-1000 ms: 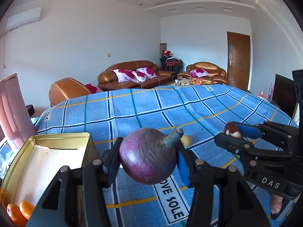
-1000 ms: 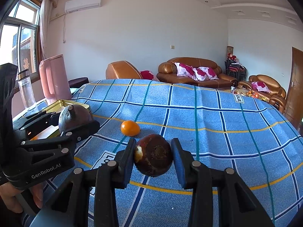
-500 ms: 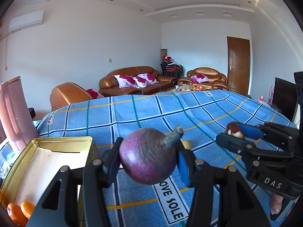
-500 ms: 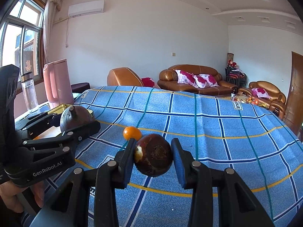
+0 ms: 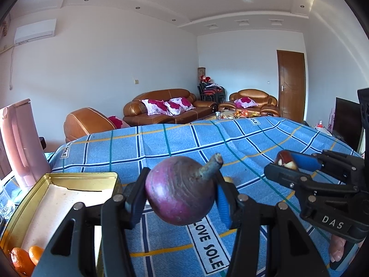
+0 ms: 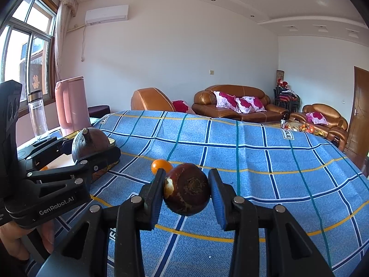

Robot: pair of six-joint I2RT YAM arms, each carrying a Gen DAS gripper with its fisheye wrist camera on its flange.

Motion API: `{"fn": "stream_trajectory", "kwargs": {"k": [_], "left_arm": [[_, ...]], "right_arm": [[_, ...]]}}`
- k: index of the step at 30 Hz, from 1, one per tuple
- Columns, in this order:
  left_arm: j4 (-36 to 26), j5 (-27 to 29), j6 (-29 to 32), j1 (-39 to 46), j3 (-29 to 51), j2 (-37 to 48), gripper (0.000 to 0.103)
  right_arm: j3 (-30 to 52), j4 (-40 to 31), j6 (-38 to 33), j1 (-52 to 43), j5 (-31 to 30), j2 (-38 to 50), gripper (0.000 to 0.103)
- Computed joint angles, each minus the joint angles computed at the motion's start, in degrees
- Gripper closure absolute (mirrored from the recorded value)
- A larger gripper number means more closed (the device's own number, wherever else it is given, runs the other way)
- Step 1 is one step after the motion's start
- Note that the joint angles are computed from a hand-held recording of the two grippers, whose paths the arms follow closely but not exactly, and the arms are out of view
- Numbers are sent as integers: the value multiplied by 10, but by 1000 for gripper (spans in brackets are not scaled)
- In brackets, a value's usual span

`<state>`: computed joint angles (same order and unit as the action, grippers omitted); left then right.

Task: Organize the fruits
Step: 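Carry the purple onion in the left tool while the right tool carries the brown fruit toward the tray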

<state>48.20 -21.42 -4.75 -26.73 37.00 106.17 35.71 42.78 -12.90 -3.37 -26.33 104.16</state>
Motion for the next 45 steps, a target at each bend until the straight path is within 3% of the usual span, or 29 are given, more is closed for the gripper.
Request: {"fn": "stream_trajectory", "kwargs": {"k": [11,32,45], "left_arm": [[25,-7,-3,0,-15,-5,49],[21,1,-21,0,-56,-40,49],[30,10,-32,8,-127,-99,49]], "right_arm": [[-33,70,8,-6,-12,-2,63],[-47,70,-6,22,7,-17,63],[-76,64,2,65,0,-40,63]]}}
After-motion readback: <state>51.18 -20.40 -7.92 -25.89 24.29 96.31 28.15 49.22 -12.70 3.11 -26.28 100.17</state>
